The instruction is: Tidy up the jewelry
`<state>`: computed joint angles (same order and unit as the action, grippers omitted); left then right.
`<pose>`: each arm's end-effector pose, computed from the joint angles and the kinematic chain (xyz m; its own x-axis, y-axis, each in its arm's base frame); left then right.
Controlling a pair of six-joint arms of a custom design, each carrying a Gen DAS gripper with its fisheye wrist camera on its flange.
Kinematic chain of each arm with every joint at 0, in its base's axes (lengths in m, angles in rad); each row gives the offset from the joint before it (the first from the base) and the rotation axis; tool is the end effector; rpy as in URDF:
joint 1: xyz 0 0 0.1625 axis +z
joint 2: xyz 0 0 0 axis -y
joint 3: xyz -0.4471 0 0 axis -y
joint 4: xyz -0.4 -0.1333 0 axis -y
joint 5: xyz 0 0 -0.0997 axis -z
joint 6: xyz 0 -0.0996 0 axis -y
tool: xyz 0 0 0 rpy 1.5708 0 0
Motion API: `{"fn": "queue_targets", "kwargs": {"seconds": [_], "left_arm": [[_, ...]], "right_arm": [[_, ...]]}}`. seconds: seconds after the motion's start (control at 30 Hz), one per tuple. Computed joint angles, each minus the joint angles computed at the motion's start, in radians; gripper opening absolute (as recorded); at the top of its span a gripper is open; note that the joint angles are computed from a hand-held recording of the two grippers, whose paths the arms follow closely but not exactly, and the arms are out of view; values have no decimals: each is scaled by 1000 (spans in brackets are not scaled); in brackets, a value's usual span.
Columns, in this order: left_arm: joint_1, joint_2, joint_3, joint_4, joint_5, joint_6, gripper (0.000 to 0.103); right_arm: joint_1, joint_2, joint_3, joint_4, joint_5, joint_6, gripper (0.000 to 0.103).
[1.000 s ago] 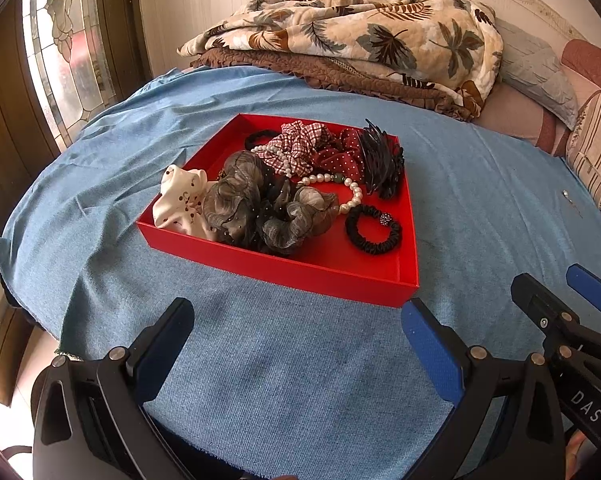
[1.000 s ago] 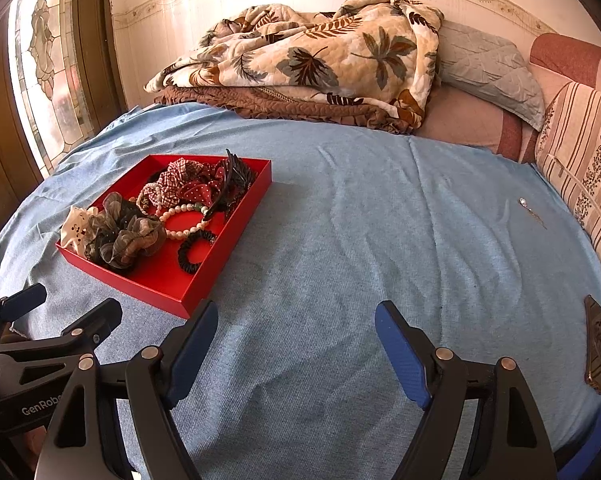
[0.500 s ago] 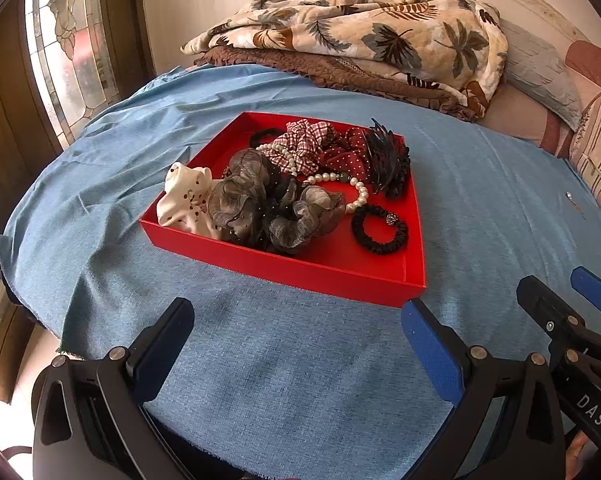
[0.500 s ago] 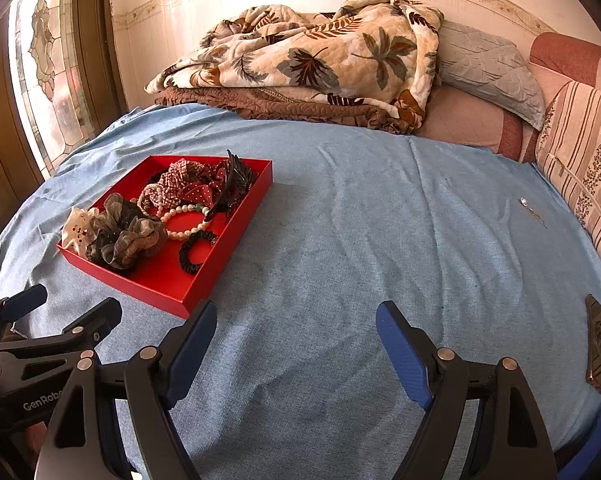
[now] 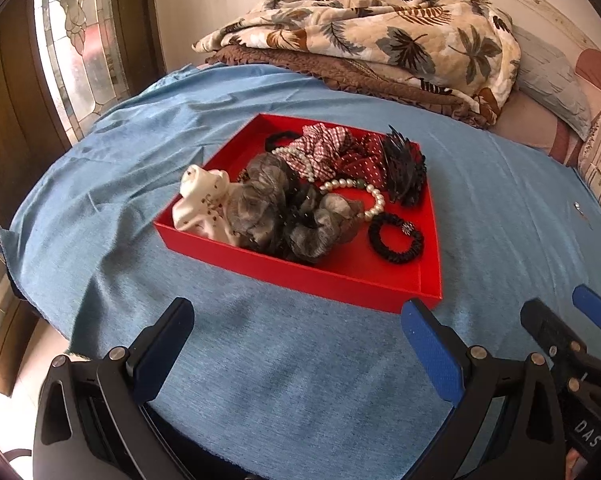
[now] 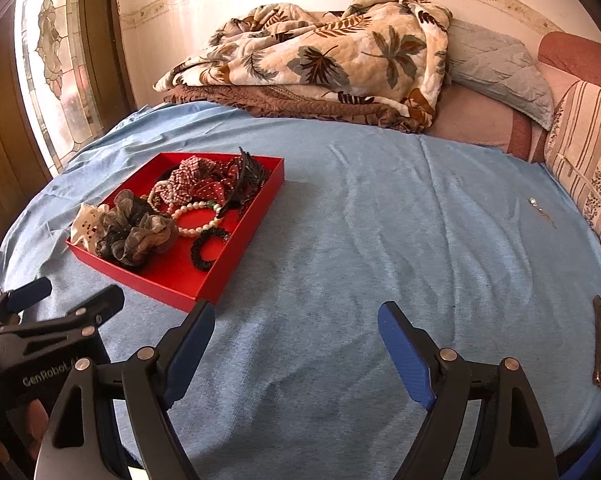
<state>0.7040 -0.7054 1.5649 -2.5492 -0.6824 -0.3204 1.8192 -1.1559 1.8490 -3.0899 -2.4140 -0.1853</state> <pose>-0.4033 -0.6188 0.0988 -0.6924 0.1973 -0.6940 0.5677 0.7426 -0.3553 0.2057 -0.5712 0.3445 -0.7356 0.2413 0.6330 -0.3074 0.7137 -0.6294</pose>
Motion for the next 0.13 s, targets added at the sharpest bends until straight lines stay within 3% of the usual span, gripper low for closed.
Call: {"fn": "queue_targets", "kwargs": {"seconds": [0.13], "left_arm": [[-11, 7, -22, 10, 0, 9, 103]], "right_arm": [[-15, -22, 12, 10, 25, 11, 88]]}}
